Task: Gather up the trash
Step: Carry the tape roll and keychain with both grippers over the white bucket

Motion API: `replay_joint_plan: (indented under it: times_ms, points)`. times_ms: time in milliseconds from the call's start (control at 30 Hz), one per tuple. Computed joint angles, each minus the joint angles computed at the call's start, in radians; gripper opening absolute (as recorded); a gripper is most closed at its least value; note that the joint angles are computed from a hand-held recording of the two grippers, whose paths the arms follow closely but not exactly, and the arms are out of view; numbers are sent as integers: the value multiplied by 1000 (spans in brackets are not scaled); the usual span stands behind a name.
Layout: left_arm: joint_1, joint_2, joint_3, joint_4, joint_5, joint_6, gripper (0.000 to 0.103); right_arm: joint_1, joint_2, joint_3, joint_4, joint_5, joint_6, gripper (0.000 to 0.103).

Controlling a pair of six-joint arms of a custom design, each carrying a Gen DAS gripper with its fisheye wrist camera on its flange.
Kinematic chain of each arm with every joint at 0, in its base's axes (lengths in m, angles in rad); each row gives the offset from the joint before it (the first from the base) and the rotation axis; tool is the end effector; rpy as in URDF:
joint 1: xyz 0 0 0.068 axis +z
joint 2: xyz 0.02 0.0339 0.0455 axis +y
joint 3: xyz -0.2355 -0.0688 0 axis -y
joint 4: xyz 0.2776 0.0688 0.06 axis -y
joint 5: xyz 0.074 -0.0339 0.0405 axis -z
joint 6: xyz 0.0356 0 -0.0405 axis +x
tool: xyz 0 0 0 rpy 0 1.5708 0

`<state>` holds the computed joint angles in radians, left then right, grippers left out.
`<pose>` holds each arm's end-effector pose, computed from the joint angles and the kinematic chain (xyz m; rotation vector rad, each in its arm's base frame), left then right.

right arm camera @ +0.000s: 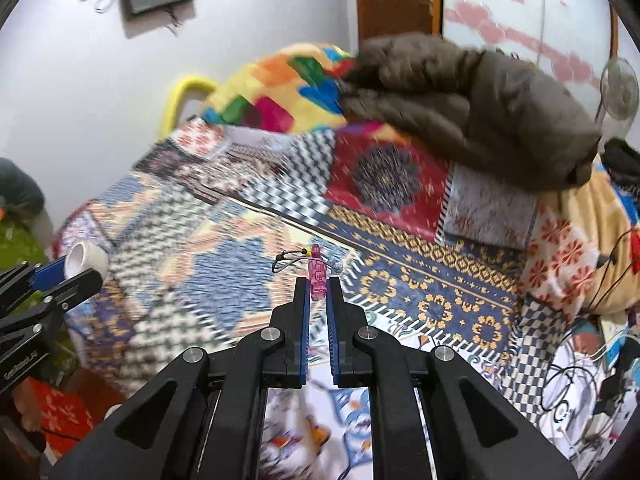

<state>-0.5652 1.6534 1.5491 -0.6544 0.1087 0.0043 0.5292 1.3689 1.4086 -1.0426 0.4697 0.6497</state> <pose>0.3367 -0.2181 0.3037 0.7156 2.2485 -0.4040 0.2711 0.1399 0.3260 0.3141 2.4030 -0.0886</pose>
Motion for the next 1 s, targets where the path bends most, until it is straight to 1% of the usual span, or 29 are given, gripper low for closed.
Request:
replay_joint_plan:
  times_ms: [200, 267, 367, 533, 633, 733, 767, 900, 1000]
  points:
    - [81, -258, -110, -90, 28, 2, 38, 216, 70, 236, -181, 119, 100, 7]
    - [116, -343, -148, -128, 26, 13, 38, 274, 106, 296, -214, 148, 122, 7]
    - [189, -454, -196, -190, 55, 34, 38, 374, 183, 410, -279, 185, 166, 7]
    - [372, -630, -280, -309, 147, 103, 38, 500, 310, 558, -335, 204, 221, 7]
    - [515, -710, -315, -379, 215, 178, 38, 563, 404, 660, -358, 204, 240, 7]
    - [688, -771, -337, -446, 294, 285, 38, 609, 503, 773, -370, 184, 245, 7]
    - [764, -783, -338, -476, 339, 331, 38, 622, 540, 815, -372, 177, 242, 7]
    - [1028, -786, -335, -575, 469, 508, 38, 665, 702, 1010, -401, 153, 224, 7]
    - [1217, -741, -319, -649, 551, 656, 38, 685, 831, 1181, -437, 133, 209, 7]
